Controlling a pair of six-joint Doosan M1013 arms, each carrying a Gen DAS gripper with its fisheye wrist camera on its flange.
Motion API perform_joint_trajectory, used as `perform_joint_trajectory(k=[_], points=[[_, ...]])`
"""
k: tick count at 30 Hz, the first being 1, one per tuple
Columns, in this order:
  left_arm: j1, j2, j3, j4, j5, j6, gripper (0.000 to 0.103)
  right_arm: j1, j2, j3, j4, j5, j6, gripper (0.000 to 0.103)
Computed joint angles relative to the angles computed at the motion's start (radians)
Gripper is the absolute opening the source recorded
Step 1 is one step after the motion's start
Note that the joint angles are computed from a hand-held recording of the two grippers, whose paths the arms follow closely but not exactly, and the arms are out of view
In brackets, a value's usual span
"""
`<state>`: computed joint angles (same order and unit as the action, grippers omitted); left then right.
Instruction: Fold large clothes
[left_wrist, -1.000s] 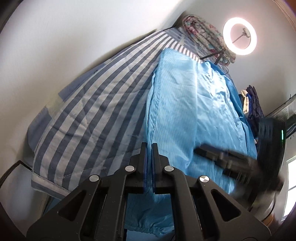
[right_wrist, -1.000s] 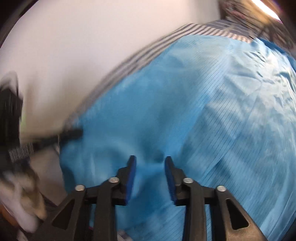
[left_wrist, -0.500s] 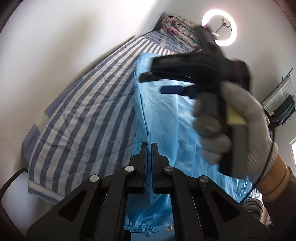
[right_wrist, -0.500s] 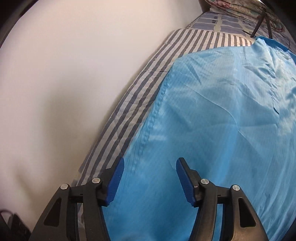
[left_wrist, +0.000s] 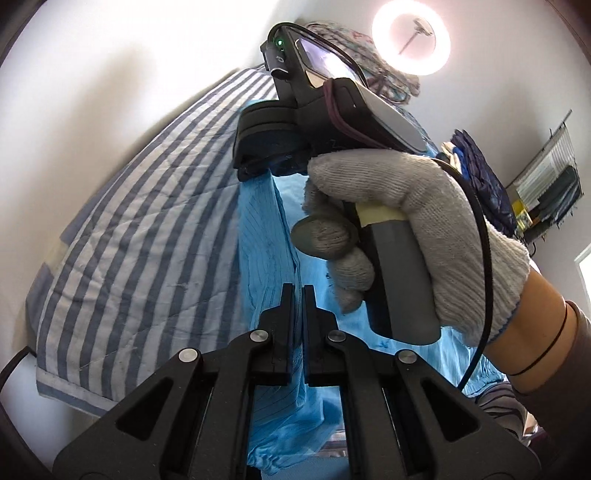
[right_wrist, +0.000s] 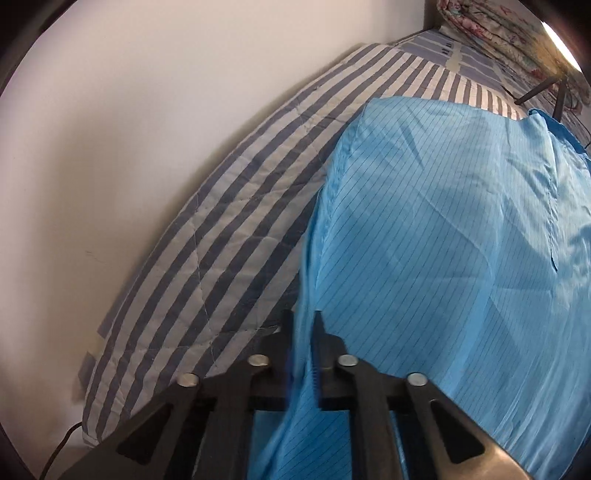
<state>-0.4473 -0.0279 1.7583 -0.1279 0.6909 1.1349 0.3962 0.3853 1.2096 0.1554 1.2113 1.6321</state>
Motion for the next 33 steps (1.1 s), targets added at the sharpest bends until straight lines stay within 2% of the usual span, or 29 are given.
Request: perform_joint_trajectory(k=[6, 11, 19, 21, 26, 29, 33], points=[[-0.090, 0.032, -0.051, 0.108, -0.007, -0.021, 0.000, -0.092, -0.100, 0.115, 0.178, -0.115, -0.030, 0.000], [-0.136, 0.071, -0.091, 0.070, -0.005, 0.032, 0.000, -0.178, -0.169, 0.211, 0.295, -0.180, -0.044, 0.000], [-0.199, 0.136, -0.159, 0.023, 0.040, 0.121, 0.001, -0.264, -0.248, 0.338, 0.310, -0.225, 0.019, 0.000], [-0.196, 0.149, -0.169, -0.060, 0.059, 0.198, 0.001, -0.281, -0.264, 0.372, 0.313, -0.230, 0.037, 0.000], [-0.202, 0.146, -0.173, -0.083, 0.056, 0.206, 0.002, -0.311, -0.266, 0.410, 0.308, -0.223, 0.061, 0.000], [-0.160, 0.101, -0.136, -0.131, 0.037, 0.224, 0.004, -0.316, -0.269, 0.415, 0.308, -0.219, 0.055, 0.000], [-0.122, 0.071, -0.103, -0.063, 0.056, 0.135, 0.004, -0.309, -0.258, 0.400, 0.298, -0.214, 0.045, 0.000]])
